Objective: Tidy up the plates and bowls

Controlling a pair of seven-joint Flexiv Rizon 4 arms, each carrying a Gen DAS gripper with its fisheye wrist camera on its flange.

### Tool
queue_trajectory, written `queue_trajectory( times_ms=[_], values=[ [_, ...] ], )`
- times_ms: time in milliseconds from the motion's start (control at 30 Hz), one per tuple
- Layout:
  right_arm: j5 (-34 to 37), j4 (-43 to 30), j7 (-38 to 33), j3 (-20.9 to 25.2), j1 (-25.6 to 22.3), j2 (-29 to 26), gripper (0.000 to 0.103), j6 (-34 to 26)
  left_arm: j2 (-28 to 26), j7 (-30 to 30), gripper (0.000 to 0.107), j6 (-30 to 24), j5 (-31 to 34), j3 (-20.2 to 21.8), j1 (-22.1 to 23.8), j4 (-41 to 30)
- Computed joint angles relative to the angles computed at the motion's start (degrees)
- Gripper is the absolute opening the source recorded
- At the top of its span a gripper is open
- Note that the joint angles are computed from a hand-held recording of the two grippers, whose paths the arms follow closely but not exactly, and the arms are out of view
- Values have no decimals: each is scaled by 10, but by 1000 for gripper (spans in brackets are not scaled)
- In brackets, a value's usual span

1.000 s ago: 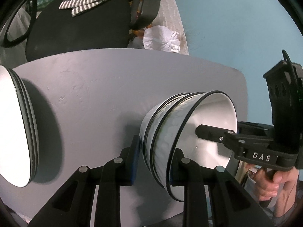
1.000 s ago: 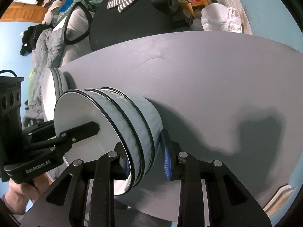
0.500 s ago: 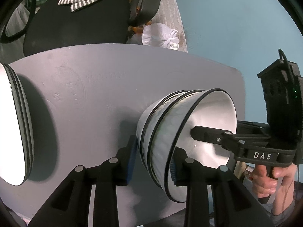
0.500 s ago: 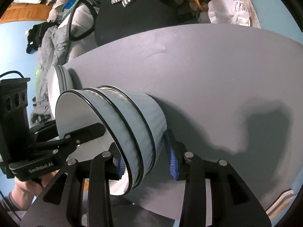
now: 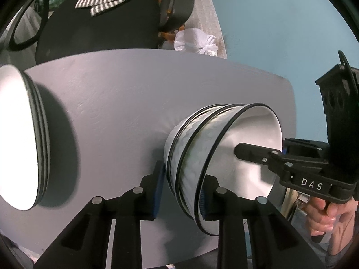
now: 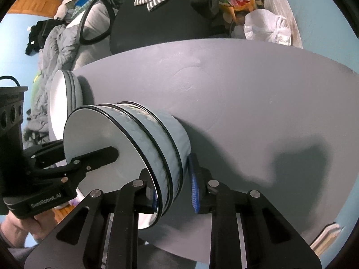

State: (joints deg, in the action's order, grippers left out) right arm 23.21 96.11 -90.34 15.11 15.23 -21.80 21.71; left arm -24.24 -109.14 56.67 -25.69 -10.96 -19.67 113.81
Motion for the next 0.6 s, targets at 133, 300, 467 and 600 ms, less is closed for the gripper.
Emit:
queue_trajectory(
  times_ms=[133, 300, 467, 600],
  values=[
    [2, -2, 6, 3, 4, 0, 22, -11, 15, -2, 26, 6, 2, 4, 0, 19],
    [1, -1, 9, 7, 14, 2, 22, -15, 34, -3, 26, 19, -6, 5, 3, 49],
    [0, 2, 13, 13, 27, 6, 22, -13, 63, -2, 26, 34, -16, 6, 5, 88],
    [1, -1, 19, 17, 38, 8, 22, -13, 100, 1, 26, 40, -28, 11, 6, 126]
  ],
)
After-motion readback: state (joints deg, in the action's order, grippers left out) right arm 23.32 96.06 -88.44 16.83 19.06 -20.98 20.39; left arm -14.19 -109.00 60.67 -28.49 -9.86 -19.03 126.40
